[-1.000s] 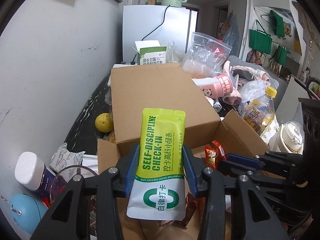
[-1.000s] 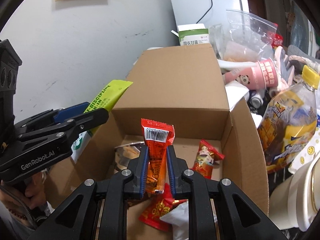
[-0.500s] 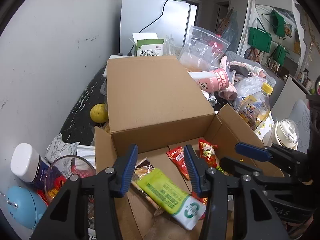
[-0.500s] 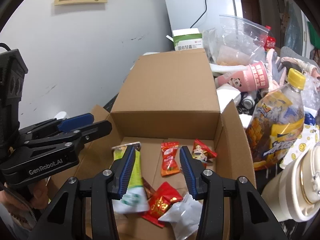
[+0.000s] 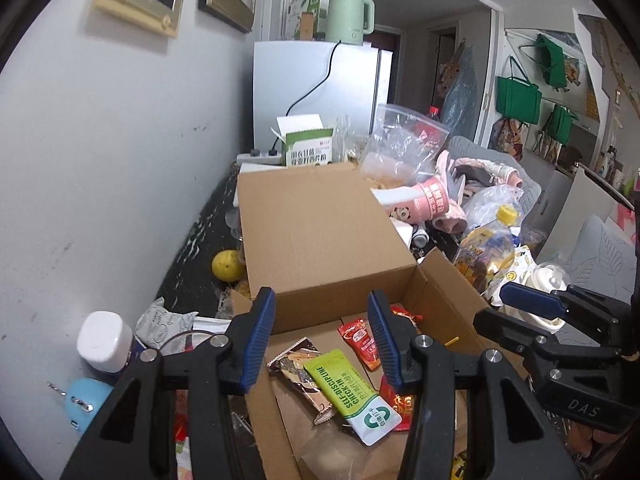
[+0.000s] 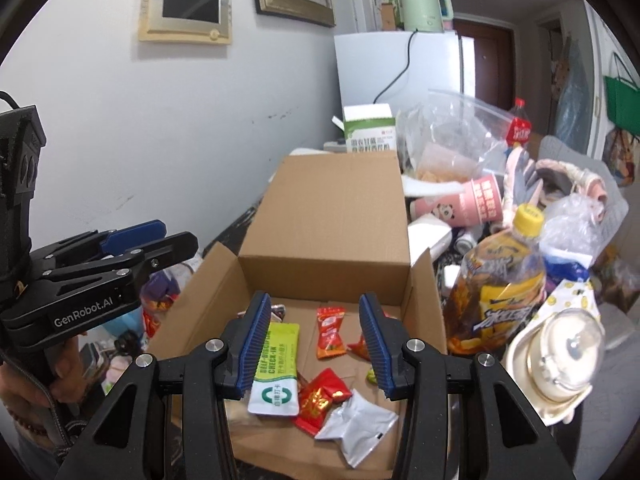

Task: Organize snacks
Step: 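Open both grippers to drop the packets into the box, then withdraw both grippers and move toward the yellow chip bag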

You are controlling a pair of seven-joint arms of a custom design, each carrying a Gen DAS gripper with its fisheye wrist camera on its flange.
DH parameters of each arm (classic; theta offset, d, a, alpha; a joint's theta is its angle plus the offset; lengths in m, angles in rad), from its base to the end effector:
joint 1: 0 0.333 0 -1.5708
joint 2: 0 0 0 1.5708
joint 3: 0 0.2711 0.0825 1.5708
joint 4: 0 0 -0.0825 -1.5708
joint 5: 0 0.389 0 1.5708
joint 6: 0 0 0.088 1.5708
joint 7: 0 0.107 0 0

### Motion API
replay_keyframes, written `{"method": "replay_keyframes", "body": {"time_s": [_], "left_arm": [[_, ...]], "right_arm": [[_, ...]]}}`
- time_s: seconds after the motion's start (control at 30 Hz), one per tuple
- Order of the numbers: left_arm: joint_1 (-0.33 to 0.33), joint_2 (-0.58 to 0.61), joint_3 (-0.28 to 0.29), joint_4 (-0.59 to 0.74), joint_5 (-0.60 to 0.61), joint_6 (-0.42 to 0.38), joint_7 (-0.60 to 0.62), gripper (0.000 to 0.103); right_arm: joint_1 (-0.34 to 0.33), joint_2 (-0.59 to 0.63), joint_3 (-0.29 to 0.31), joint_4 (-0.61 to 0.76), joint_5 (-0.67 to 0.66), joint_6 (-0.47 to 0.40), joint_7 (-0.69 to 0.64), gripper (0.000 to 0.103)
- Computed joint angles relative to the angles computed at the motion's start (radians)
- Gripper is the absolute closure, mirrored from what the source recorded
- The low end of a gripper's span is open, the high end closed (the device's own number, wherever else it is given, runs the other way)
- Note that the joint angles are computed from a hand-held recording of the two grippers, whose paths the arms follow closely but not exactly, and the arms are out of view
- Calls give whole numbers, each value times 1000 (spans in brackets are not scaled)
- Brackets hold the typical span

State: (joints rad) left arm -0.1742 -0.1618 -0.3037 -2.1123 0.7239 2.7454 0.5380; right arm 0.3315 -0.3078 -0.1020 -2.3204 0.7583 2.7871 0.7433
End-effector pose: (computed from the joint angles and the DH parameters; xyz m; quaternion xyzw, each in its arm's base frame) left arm 0.4868 -0.2896 0.5193 -0.6249 0.6411 -0.3439 0.2834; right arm 0.5104 0.0845 0.4966 -0.7588 0.4851 -0.1819 0.3947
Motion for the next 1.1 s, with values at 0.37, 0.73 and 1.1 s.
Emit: {"method": "replay_keyframes", "body": {"time_s": [0.37, 0.73, 1.1], "left_arm": [[13, -190, -52, -114, -30, -14, -14, 56], [42, -322, -132, -226, -89, 2, -3, 28], [-51, -387, -122, -325, -236, 17, 127, 28]], "right_arm": [[24, -219, -23, -131, -63, 13, 55, 49], [37, -418, -54, -286, -189, 10, 154, 44], [17, -590, -74, -437, -293, -32, 254, 38]]}}
